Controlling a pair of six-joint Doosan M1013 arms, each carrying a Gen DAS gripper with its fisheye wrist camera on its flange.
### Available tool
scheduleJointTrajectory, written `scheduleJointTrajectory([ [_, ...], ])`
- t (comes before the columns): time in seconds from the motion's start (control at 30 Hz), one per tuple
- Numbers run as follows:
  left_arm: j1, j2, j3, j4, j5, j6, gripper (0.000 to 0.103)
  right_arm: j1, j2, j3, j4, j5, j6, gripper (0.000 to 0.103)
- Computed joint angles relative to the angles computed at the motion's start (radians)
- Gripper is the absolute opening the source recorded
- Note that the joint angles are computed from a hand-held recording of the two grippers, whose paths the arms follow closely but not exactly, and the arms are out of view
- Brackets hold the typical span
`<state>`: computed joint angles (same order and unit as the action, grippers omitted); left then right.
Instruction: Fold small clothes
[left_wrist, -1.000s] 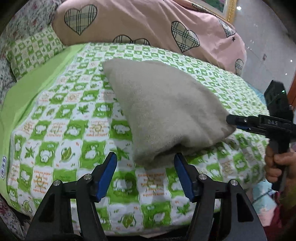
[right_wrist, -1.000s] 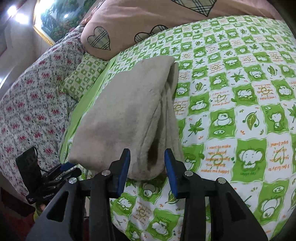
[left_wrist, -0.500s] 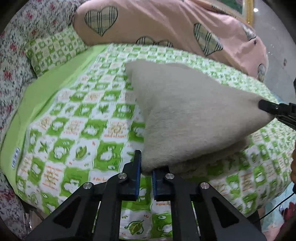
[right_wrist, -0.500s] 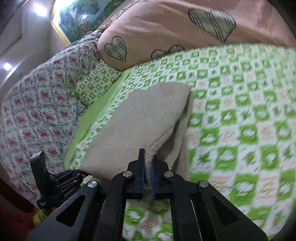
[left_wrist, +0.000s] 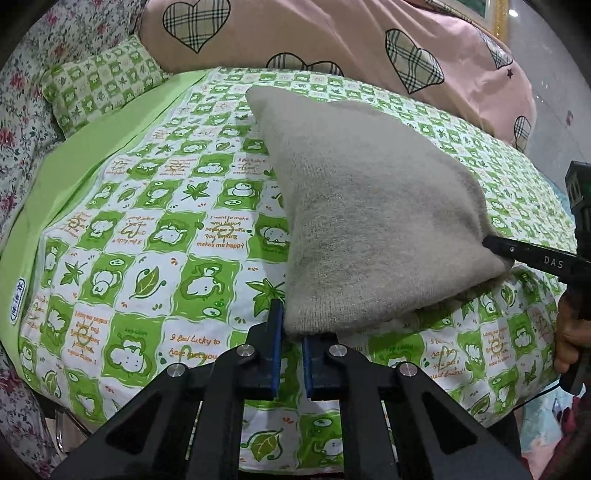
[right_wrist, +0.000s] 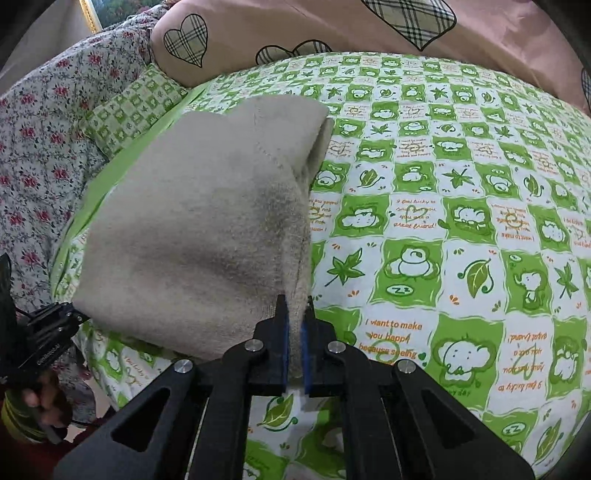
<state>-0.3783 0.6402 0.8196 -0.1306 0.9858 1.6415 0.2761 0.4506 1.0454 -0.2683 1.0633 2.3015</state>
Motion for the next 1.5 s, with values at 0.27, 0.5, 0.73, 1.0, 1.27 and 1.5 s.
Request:
scheduleJointTrajectory([
  [0.27,0.008,0.007,-0.005,-0.037,0.011,0.02,0.008,0.002,0.005,-0.004,-0.008,0.014,0.01,0.006],
  [0.5,0.037,0.002,-0.003,-0.181,0.047,0.135,0.009,-0.003,-0.001,0.0,0.009,0.024,0.024,0.017],
  [0.73,0.08,-0.022,0.003,-0.322,0.049,0.251,0.009,-0.024,-0.063,0.048,0.038,-0.064,0.099,0.03],
  [1.0,0.085,0.096,-0.243,-0.447,0.116,0.241,0.016,-0.036,-0.005,-0.065,0.077,-0.151,0.041,0.03],
  [1.27,0.07,0.261,-0.551,-0.382,0.258,0.136,0.016,-0.035,0.073,-0.167,0.06,-0.072,0.041,0.03],
  [1.5,0.071,0.314,-0.646,-0.378,0.3,0.095,0.021,-0.092,0.072,-0.132,0.231,-0.108,0.029,0.033],
])
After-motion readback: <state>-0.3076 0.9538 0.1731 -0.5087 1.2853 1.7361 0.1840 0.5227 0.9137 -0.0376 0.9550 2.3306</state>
